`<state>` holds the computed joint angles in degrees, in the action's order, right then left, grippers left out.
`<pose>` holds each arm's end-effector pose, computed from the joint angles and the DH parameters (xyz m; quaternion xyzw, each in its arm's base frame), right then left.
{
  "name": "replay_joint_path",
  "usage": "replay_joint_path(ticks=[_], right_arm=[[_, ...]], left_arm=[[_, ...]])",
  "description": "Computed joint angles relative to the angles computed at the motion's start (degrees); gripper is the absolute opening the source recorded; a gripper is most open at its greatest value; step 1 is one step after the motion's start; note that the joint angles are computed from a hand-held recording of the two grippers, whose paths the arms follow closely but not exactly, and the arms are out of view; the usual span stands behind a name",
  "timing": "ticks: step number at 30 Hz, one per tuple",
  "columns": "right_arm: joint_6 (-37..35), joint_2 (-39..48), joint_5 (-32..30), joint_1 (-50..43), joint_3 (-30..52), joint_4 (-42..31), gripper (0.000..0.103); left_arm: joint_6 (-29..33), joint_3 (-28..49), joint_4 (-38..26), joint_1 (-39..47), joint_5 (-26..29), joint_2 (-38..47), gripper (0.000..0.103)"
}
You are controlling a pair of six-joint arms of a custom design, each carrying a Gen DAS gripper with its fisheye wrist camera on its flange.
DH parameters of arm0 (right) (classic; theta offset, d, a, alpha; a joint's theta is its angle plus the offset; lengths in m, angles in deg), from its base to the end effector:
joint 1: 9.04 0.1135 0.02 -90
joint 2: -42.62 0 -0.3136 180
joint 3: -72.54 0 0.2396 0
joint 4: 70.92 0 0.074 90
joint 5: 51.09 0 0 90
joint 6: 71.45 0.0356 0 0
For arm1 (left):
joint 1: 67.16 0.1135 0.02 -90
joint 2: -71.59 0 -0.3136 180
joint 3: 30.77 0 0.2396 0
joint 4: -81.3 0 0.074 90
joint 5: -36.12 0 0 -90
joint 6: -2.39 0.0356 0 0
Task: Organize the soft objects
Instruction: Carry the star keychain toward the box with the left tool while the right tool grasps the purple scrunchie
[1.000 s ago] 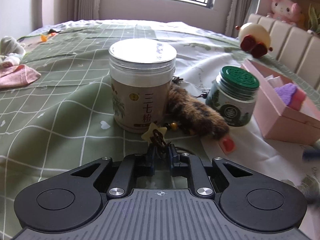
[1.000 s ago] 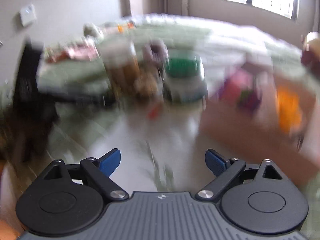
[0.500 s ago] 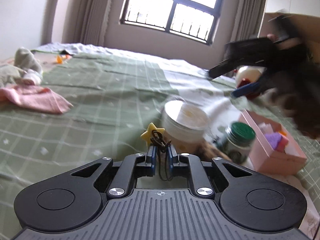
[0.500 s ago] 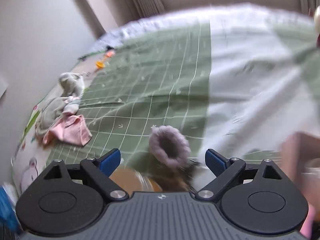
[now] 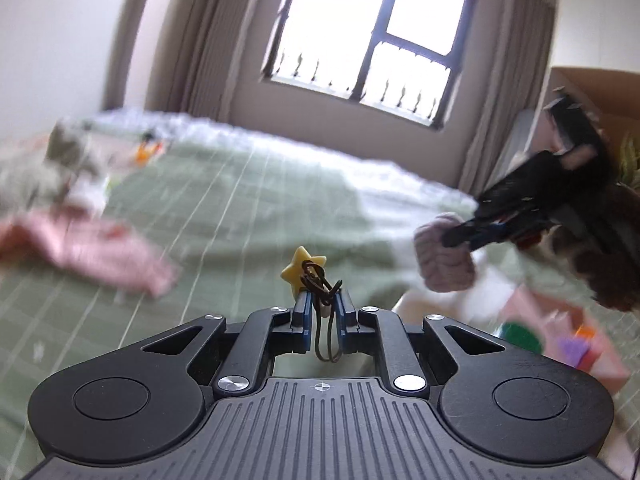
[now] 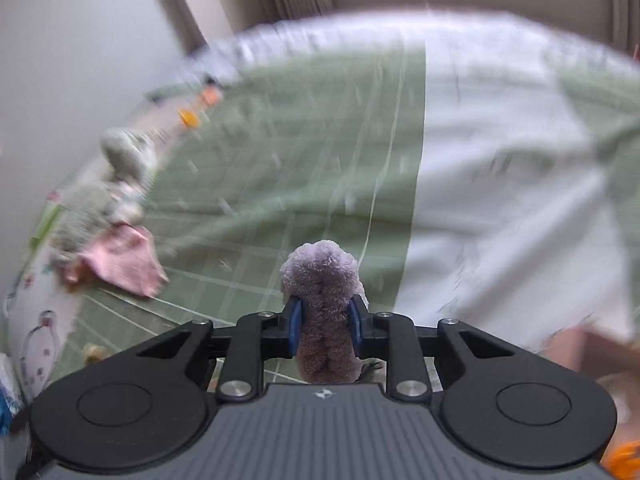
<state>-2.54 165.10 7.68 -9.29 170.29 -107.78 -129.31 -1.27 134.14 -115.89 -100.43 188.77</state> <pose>0.4558 0.0165 0.1859 -0.2338 0.9063 0.2127 0.2806 0.1868 -0.1737 0.0968 -0.1327 0.8239 -0.0551 0.5482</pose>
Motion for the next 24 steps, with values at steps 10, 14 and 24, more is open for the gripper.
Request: replay_joint_path(ticks=[10,14,24], right_arm=[[-21.2,-8.8,-15.8,-28.3,3.4,-13.9,0.024],[-24.9,-2.8,-15.7,-34.9,7.0,-14.5,0.024],[-22.8,12.5,-9.2,-34.7,8.7,-8.1,0.024]], left_arm=[[11.8,37.5,-24.9,-6.0,11.3,1.1,0.015],[9.3,57.0,-38.1,-6.6,23.0,12.4,0.015],[8.9,98.1,-75.7,-5.6,29.6,36.2,0.016]])
